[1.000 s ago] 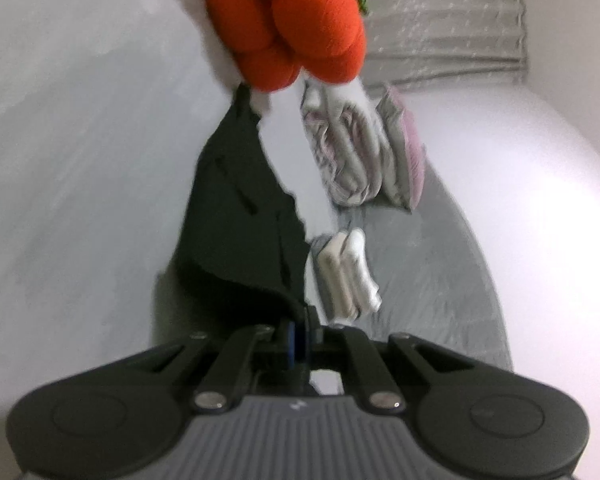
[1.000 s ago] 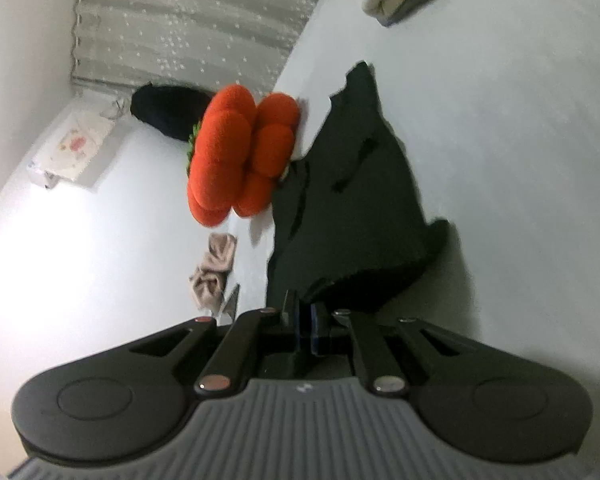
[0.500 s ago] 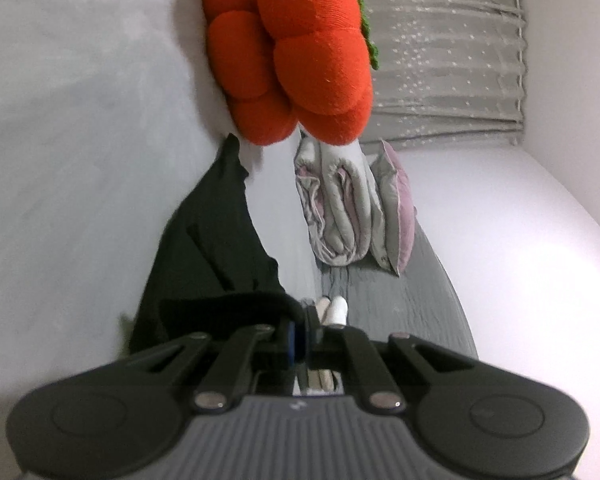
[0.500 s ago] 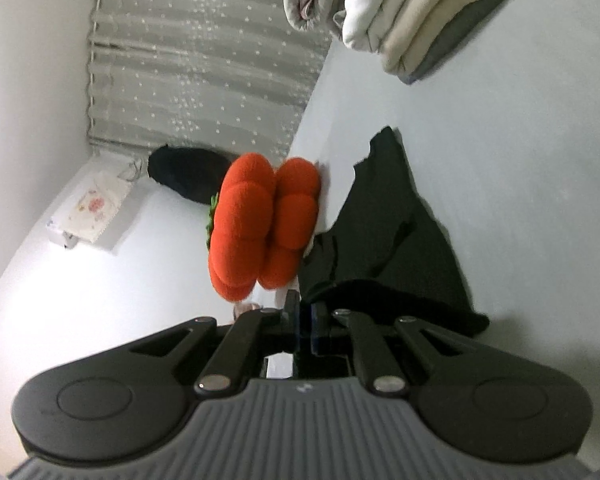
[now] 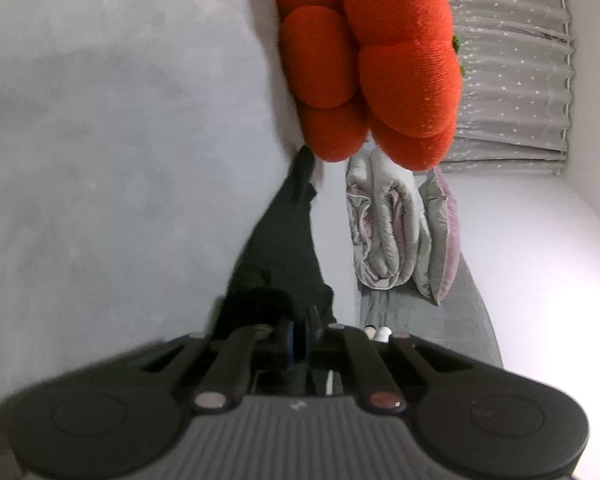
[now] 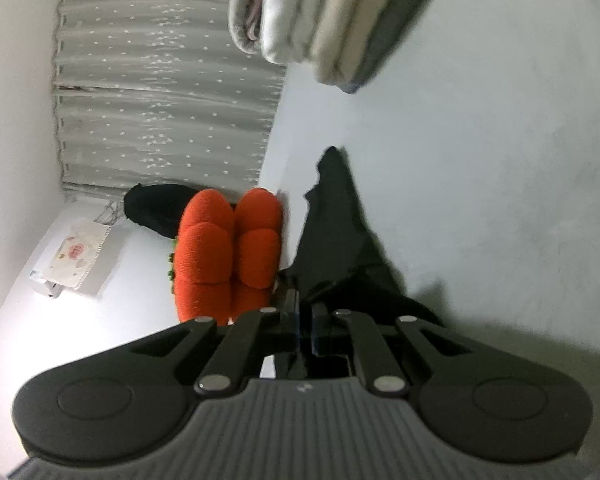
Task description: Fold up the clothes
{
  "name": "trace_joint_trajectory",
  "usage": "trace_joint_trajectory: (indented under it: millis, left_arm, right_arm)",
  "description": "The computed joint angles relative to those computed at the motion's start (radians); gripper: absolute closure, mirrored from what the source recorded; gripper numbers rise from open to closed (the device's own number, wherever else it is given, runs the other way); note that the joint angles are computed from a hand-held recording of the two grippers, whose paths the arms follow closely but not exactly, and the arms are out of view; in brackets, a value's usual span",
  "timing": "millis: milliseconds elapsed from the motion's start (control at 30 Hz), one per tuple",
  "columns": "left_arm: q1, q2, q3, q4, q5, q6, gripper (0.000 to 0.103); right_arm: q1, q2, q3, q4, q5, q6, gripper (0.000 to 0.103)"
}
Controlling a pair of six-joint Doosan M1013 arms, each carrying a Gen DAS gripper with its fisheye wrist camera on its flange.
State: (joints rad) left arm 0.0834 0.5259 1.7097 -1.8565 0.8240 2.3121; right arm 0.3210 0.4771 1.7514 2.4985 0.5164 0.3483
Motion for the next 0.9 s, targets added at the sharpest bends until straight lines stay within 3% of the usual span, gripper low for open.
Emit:
trace_joint_trajectory:
  millis: [67, 233, 300, 367, 433, 667, 900]
  left_arm:
    - [-0.001, 0.006, -0.005, 0.007, -0.005, 0.005, 0.099]
    - [0.003, 0.01, -0.015, 0.032, 0.033, 0.041, 0.079]
    - [0.006, 0.006, -0.019, 0.045, 0.055, 0.074, 0.062]
    - [0.006, 0.0, -0.021, 0.056, 0.071, 0.122, 0.06]
    - [0.004, -0.005, -0.024, 0.082, 0.085, 0.159, 0.06]
    - [-0.018, -0.025, -0.047, 0.257, 0.105, 0.27, 0.059]
    - [-0.037, -0.001, -0.097, 0.425, 0.122, 0.202, 0.059]
  right_arm:
    - [-0.002, 0.008, -0.001, -0.001, -0.002, 0.016, 0.091]
    - [-0.008, 0.016, -0.001, -0.032, -0.006, 0.072, 0.087]
    - [-0.008, 0.012, 0.001, -0.053, -0.003, 0.076, 0.073]
    - [-0.008, 0.006, 0.004, -0.055, 0.018, 0.058, 0.057]
    - [-0.005, 0.002, -0.003, -0.091, 0.016, 0.059, 0.055]
    - [0.029, -0.004, -0.056, -0.403, -0.084, 0.168, 0.054]
    - [0.064, -0.007, -0.109, -0.809, -0.167, 0.335, 0.054]
